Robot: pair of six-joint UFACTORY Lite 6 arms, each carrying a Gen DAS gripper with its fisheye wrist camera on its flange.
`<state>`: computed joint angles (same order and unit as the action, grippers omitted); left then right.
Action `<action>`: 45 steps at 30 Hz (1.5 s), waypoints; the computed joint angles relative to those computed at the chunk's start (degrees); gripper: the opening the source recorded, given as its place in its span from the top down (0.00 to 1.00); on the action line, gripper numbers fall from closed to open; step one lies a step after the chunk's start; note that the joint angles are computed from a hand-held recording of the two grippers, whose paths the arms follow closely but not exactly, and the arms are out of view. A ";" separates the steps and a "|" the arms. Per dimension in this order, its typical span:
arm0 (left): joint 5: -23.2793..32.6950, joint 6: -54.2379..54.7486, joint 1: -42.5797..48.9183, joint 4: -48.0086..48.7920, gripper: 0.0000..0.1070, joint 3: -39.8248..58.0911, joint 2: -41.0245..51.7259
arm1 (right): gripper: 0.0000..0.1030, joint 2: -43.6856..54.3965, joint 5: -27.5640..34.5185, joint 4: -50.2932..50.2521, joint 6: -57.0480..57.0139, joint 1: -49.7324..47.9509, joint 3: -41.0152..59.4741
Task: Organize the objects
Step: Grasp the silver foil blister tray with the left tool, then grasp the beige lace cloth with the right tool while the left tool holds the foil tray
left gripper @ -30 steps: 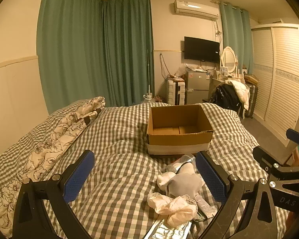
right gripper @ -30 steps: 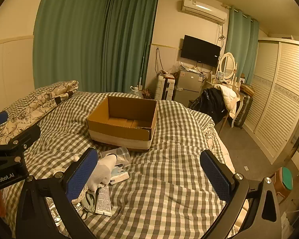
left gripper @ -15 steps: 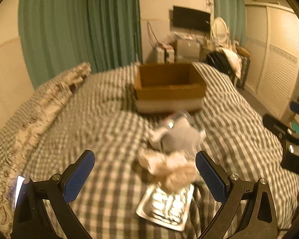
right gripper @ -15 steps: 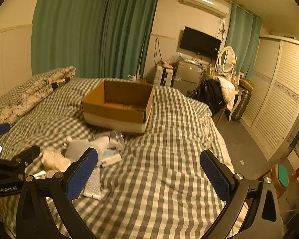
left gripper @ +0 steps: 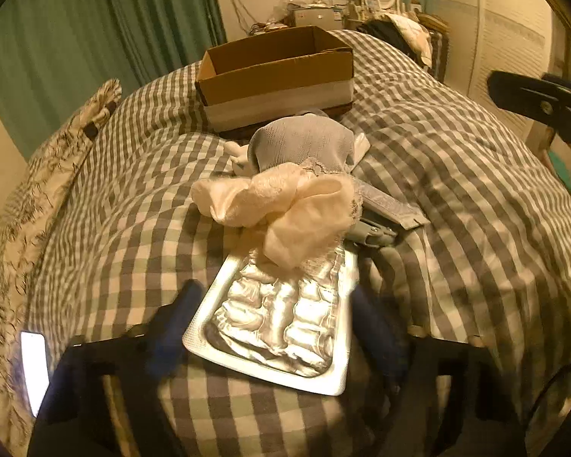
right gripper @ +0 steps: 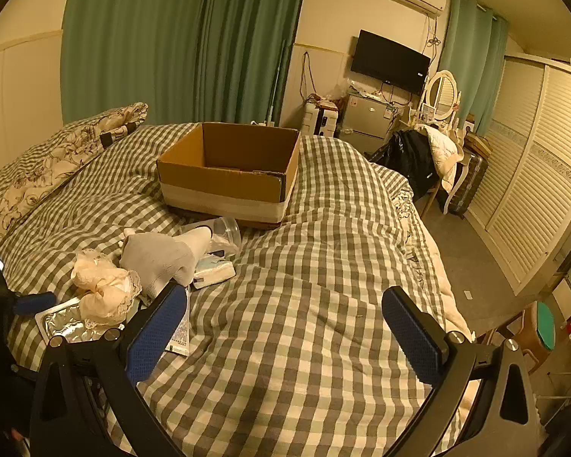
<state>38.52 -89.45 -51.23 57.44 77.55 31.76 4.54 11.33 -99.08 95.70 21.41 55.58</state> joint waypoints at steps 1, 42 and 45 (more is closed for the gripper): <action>-0.82 -0.36 -0.12 0.42 0.28 -1.24 -1.39 | 0.00 0.16 0.09 0.17 -0.08 0.21 0.02; -3.02 -14.01 10.70 11.33 0.33 -24.36 -26.68 | 0.54 24.52 -1.00 53.22 -55.24 15.65 21.10; -2.47 -13.88 10.34 11.10 0.33 -24.18 -27.13 | 0.71 22.92 -2.03 53.44 -55.86 15.61 19.54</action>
